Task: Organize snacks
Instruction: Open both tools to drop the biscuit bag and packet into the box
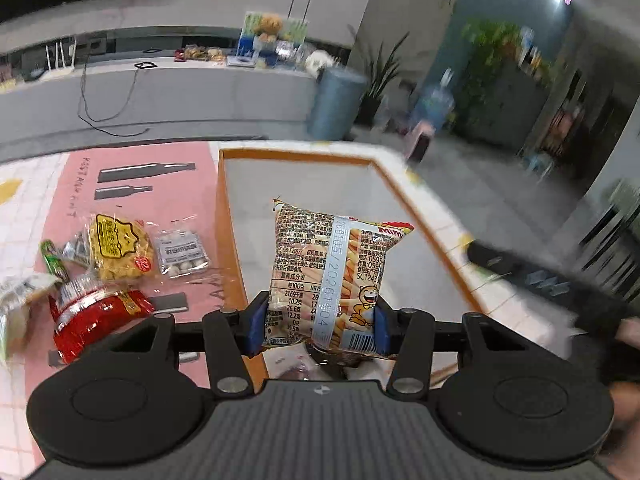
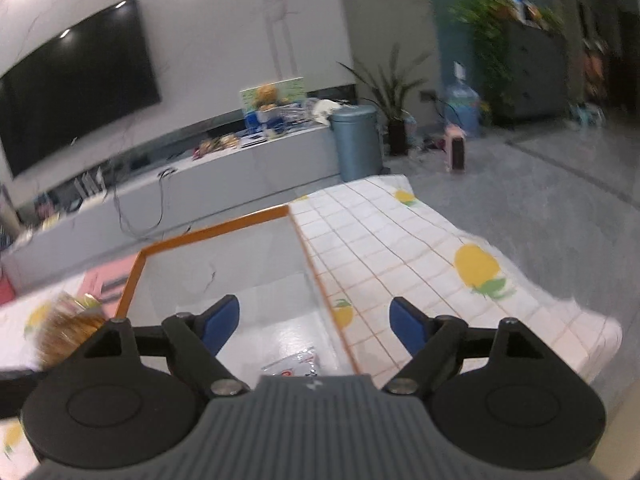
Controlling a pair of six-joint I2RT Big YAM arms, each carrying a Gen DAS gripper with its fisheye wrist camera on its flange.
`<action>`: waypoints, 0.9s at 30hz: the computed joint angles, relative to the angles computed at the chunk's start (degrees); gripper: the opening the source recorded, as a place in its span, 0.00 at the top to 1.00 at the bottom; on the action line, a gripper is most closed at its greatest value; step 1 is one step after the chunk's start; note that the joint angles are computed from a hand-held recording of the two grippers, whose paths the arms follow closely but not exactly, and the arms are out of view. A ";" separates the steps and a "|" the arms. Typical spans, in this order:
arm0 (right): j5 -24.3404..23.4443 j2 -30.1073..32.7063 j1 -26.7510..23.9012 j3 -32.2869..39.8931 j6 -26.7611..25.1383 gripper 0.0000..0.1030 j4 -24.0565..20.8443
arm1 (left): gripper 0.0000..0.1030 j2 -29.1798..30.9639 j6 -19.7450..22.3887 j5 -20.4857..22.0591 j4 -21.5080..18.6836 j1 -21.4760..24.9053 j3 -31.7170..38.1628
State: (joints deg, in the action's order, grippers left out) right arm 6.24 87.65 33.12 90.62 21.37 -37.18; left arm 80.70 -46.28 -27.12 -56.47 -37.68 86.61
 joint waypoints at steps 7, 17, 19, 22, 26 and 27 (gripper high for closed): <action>-2.53 -0.01 -1.25 -0.02 2.33 0.22 -0.15 | 0.45 6.72 -0.39 -1.95 -3.78 0.09 5.86; -4.18 -0.58 -2.12 -0.42 4.50 0.22 -0.45 | 0.36 11.19 -4.34 -8.72 -10.87 -0.91 9.76; -4.16 -0.58 -2.17 -0.34 4.66 0.22 -0.60 | 0.28 10.63 -3.65 -9.34 -11.10 -1.16 9.68; -3.89 -0.41 -2.24 -0.15 5.09 0.22 -0.53 | 0.25 9.83 -3.45 -9.29 -10.98 -1.26 9.95; -3.96 -0.17 -2.14 0.13 4.97 0.22 -0.76 | 0.25 8.34 -4.20 -7.80 -10.76 -0.80 9.72; -3.71 -0.13 -2.03 0.24 4.88 0.22 -0.89 | 0.25 7.90 -4.27 -7.75 -10.73 -0.74 9.49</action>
